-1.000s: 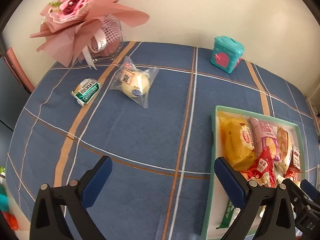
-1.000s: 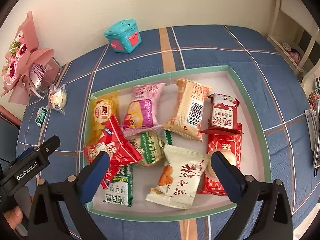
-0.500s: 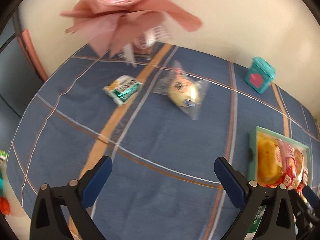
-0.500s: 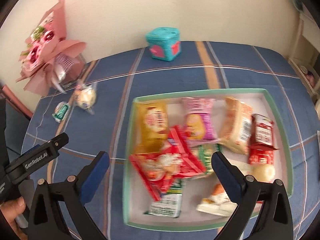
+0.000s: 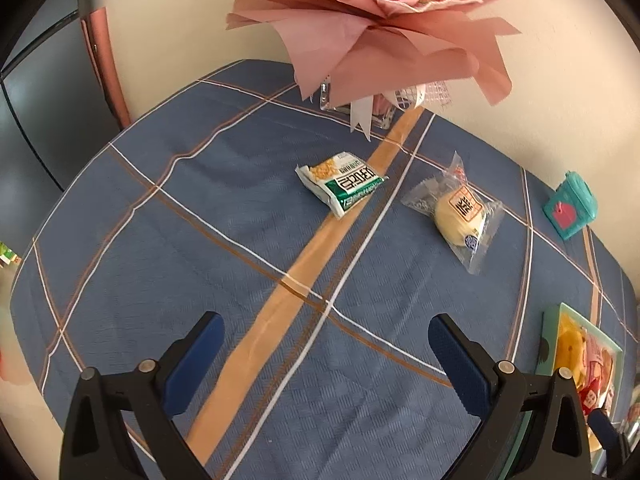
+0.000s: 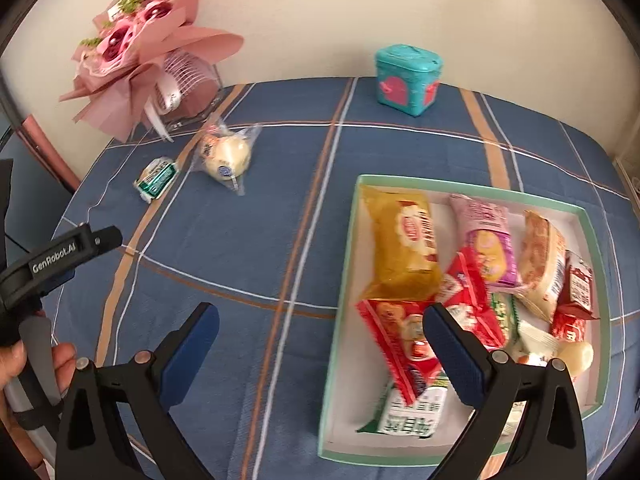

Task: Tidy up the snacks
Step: 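Withdraw both tools from the tray toward the last two snacks, then grasp the green cracker pack with left tool while right tool grasps wrapped bun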

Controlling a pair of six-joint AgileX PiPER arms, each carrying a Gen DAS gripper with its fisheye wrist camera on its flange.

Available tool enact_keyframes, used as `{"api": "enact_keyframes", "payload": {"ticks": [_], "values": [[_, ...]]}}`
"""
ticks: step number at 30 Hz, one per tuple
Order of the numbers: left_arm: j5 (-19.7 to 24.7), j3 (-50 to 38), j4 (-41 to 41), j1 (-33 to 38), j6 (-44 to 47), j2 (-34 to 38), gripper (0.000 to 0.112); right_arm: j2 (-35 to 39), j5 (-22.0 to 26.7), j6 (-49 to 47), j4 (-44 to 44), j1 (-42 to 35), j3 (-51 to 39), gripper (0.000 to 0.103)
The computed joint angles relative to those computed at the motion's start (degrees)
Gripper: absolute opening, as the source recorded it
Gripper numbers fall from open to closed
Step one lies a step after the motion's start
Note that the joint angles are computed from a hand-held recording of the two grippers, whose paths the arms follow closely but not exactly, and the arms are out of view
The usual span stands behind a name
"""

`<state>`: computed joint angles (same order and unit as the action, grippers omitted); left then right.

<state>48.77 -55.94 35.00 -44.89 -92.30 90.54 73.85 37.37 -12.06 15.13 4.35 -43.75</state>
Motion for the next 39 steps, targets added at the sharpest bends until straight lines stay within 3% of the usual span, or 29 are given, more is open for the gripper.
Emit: {"api": "enact_keyframes", "payload": {"ticks": [9, 15, 20, 26, 32, 39], "values": [[-2.1, -0.2, 1.5, 1.5, 0.4, 1.3, 0.103, 3.4, -1.9, 2.8, -2.8, 3.6, -2.2, 0.102], [-2.9, -2.5, 3.3, 3.4, 5.5, 4.3, 0.103, 8.3, -2.6, 2.7, -2.6, 5.1, -5.0, 0.102], [-6.2, -4.5, 0.8, 8.3, 13.8, 6.8, 0.103, 13.0, -3.7, 4.8, -4.2, 7.0, -9.6, 0.102], [-9.3, -7.4, -1.7, 14.6, 24.7, 9.0, 0.103, 22.0, -3.5, 4.4, -0.3, 8.5, -18.8, 0.102], [-11.6, -11.8, -6.8, 19.9, 36.1, 12.4, 0.102, 31.1, -0.8, 3.3, 6.7, 8.8, -28.6, 0.102], [-12.4, -16.5, -8.7, 22.9, 42.7, 17.5, 0.093, 39.7, 1.9, 4.5, 10.6, 9.9, -38.7, 0.101]]}}
